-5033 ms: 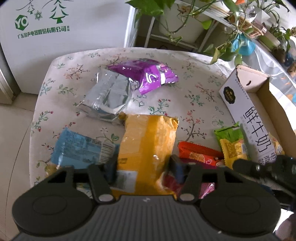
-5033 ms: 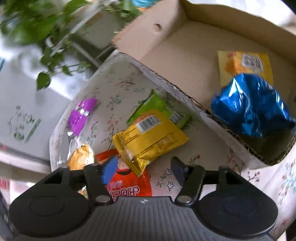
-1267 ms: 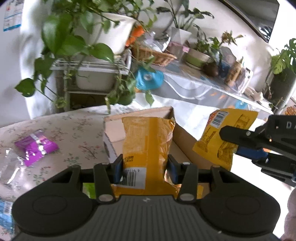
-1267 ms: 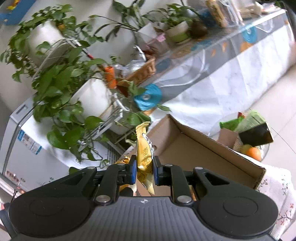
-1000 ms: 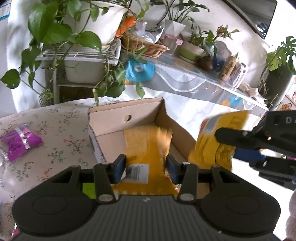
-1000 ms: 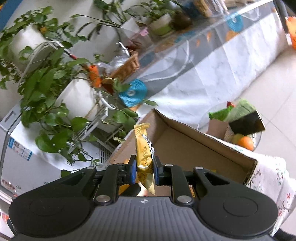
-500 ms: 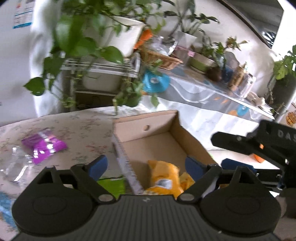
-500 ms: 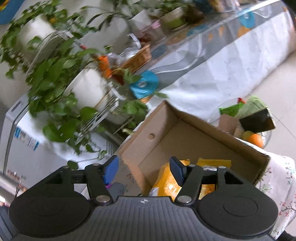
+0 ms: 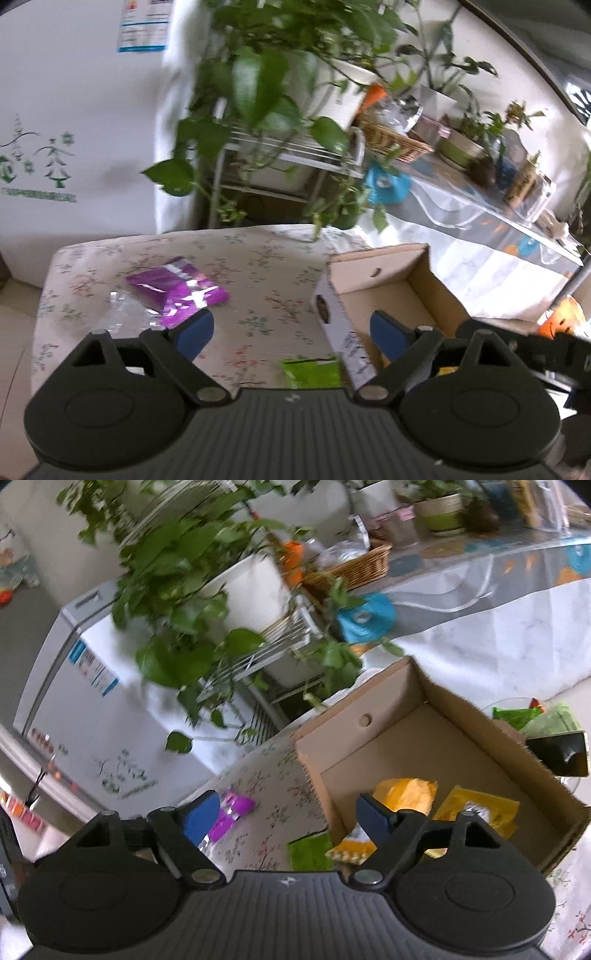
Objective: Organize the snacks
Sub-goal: 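Withdraw both open tools from the box back over the table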
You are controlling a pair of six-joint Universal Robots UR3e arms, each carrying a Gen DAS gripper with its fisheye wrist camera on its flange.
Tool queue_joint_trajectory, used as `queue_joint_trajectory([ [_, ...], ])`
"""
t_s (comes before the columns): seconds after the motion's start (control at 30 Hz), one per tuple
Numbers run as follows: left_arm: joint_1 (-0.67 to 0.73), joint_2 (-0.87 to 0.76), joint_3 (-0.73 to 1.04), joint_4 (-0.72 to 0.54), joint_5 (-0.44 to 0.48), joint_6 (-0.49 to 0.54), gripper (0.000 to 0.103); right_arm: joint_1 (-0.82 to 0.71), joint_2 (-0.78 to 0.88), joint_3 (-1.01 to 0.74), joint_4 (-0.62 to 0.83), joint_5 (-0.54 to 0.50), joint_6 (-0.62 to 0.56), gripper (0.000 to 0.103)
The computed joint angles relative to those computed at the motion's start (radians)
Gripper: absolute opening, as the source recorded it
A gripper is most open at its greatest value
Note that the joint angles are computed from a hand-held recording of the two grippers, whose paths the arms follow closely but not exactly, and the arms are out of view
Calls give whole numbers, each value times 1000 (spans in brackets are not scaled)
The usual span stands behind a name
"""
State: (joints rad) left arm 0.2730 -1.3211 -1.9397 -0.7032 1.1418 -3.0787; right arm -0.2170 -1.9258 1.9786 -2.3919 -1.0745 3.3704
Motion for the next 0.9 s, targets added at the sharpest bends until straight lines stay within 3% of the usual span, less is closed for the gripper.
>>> queue_joint_trajectory([
  [0.5,326,122,-55,-187,-52,197,93,227,157,-107,43,-109,-51,92],
  [0.7,425,119,-67,-279,-60,263,93,321,270,-202,122,-152,-52,92],
  [0.9,455,103,-89,-334,-35,315,93,410,375,-290,231,-289,1,92],
])
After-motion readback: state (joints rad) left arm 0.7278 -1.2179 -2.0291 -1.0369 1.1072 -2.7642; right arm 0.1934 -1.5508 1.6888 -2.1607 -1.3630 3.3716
